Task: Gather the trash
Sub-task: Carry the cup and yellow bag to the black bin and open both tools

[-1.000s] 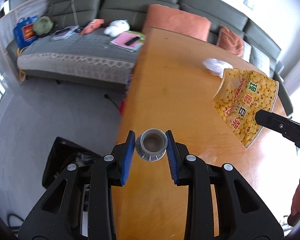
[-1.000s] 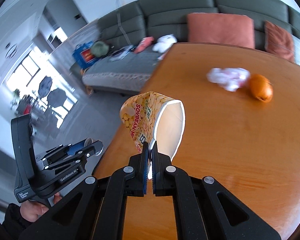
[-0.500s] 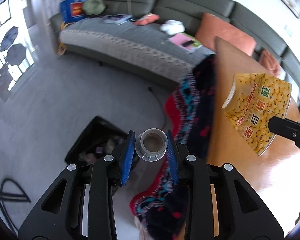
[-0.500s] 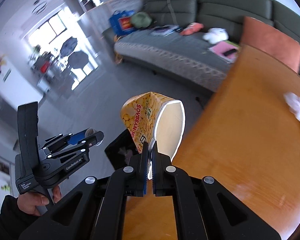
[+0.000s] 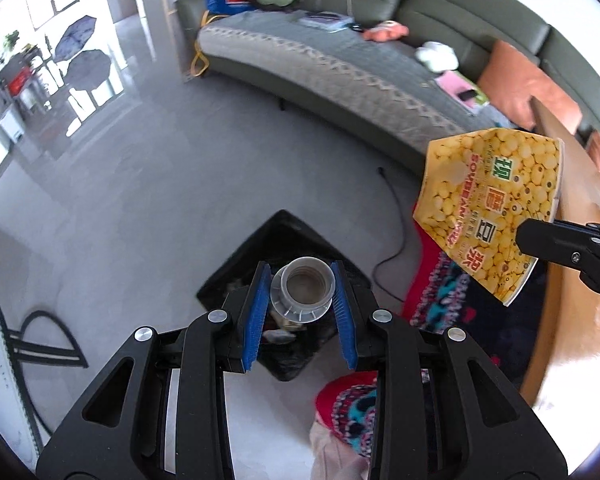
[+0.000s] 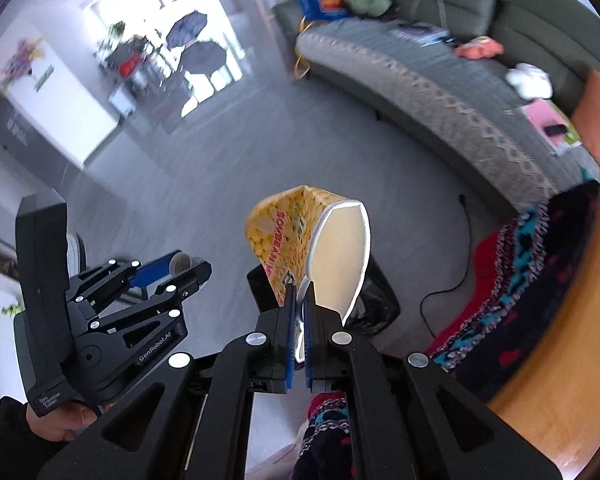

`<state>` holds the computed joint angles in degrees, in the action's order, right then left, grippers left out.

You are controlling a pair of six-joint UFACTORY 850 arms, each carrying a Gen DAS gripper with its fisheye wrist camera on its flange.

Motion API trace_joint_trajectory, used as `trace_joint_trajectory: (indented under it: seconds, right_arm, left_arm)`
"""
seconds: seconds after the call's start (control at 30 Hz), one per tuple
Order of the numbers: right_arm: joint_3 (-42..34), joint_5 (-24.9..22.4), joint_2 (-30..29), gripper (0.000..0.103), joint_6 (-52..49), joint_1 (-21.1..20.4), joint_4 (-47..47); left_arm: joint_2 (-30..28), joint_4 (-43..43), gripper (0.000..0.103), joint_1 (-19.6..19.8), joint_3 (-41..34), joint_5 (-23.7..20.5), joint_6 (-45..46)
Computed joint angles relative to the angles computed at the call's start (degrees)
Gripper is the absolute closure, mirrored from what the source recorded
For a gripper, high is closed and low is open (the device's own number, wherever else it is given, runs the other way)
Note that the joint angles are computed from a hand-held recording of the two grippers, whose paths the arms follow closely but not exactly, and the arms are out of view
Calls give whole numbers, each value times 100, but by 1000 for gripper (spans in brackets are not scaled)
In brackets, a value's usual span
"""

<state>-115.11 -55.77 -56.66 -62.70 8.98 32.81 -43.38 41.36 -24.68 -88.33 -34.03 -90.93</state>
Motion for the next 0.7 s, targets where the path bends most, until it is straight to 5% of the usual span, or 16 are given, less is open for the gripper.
trace_joint_trajectory:
  seconds: [0.03, 0.07, 0.1, 0.13, 0.4, 0.7]
  right_arm:
    - [-151, -31, -91, 92, 221, 113, -246]
    - [-171, 7, -109, 85, 277, 173, -303]
    - [-202, 64, -132, 80, 278, 227, -318]
    - [-239, 106, -152, 69, 284, 266, -324]
    - [-504, 57, -307, 65, 351, 319, -226]
    - [-441, -17, -242, 65, 381, 159, -117]
  left_arm:
    - [-14, -175, 72, 60, -7, -47, 183]
    - [-51, -450, 60, 118, -52, -116, 486]
    - [-99, -565, 24, 159, -109, -234, 587]
    - [-111, -456, 9, 178, -121, -408, 449]
    - [55, -37, 6, 271, 183, -441, -267]
    - [-25, -219, 6, 248, 60, -434, -16]
